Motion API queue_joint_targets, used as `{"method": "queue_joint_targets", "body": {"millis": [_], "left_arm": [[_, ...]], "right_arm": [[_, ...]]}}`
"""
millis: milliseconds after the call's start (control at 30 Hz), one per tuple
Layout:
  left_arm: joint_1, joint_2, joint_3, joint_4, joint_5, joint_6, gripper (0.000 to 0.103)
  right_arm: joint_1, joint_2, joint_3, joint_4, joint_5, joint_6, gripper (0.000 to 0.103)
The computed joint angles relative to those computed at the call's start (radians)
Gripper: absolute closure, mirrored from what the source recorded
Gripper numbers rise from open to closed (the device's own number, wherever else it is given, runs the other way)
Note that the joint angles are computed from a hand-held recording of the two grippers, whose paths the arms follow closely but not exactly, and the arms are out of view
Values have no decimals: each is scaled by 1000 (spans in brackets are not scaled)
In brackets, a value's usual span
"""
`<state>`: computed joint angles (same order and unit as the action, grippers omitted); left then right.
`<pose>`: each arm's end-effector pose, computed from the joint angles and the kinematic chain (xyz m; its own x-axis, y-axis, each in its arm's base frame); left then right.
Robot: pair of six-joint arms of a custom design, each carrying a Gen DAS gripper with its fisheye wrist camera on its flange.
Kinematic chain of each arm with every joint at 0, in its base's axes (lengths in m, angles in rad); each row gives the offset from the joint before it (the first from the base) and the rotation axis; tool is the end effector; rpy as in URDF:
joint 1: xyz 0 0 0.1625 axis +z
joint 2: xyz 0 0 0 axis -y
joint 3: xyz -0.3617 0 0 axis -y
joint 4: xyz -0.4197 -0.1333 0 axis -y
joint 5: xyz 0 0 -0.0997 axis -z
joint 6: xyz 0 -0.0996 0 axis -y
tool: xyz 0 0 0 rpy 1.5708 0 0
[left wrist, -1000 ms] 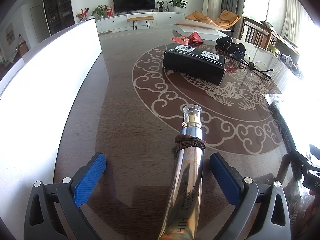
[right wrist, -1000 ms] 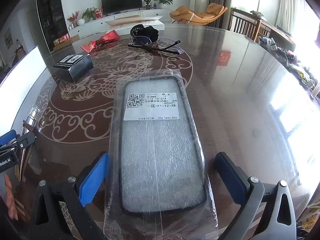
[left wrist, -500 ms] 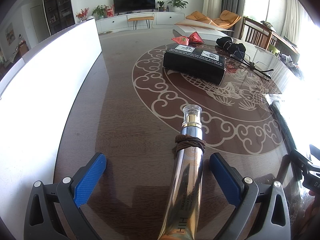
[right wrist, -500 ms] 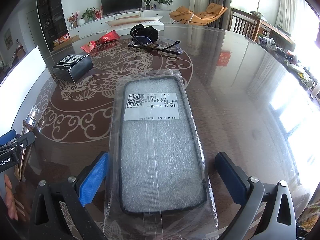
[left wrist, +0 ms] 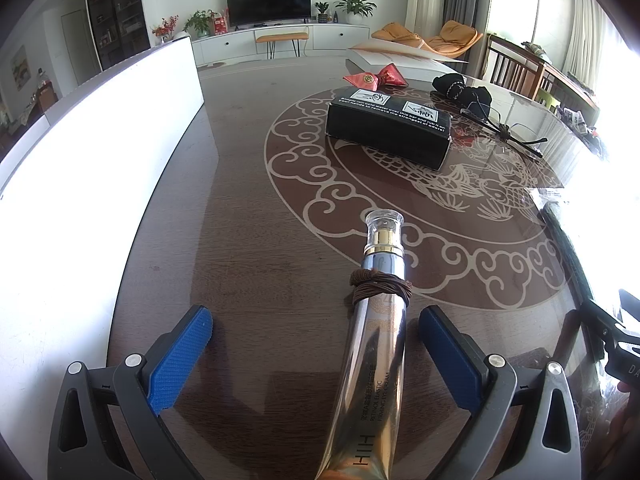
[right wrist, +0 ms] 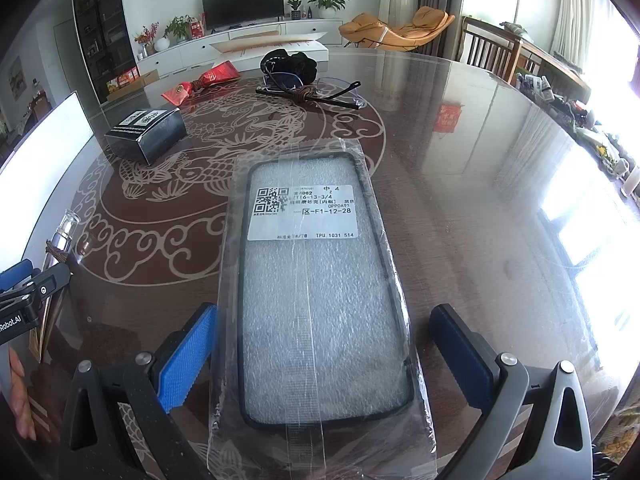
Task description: Organize objects
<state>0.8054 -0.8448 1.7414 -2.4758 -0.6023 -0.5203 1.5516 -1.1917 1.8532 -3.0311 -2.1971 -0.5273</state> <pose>-0.2620 -0.5835 0.0495 -0.7031 -0.0222 -0.7108 0.3956 0.8183 -0.4169 0.0635 -0.5937 0.2558 -0.6998 0.0254 0.7139 -0.3920 0.8218 -0.4134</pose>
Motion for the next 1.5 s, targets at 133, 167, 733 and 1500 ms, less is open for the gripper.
{"method": "queue_joint_targets", "body": {"millis": [133,167,733,1500], "left_arm": [[0,0,0,-1,0,0,0],[0,0,0,-1,0,0,0],[0,1,0,0,0,0,0],[0,15,-14,7,13,-21,0]], "right_arm": [[0,0,0,0,0,0,0],[0,0,0,0,0,0,0],[0,0,1,-1,0,0,0],[0,-1,2,-2,0,0,0]]}}
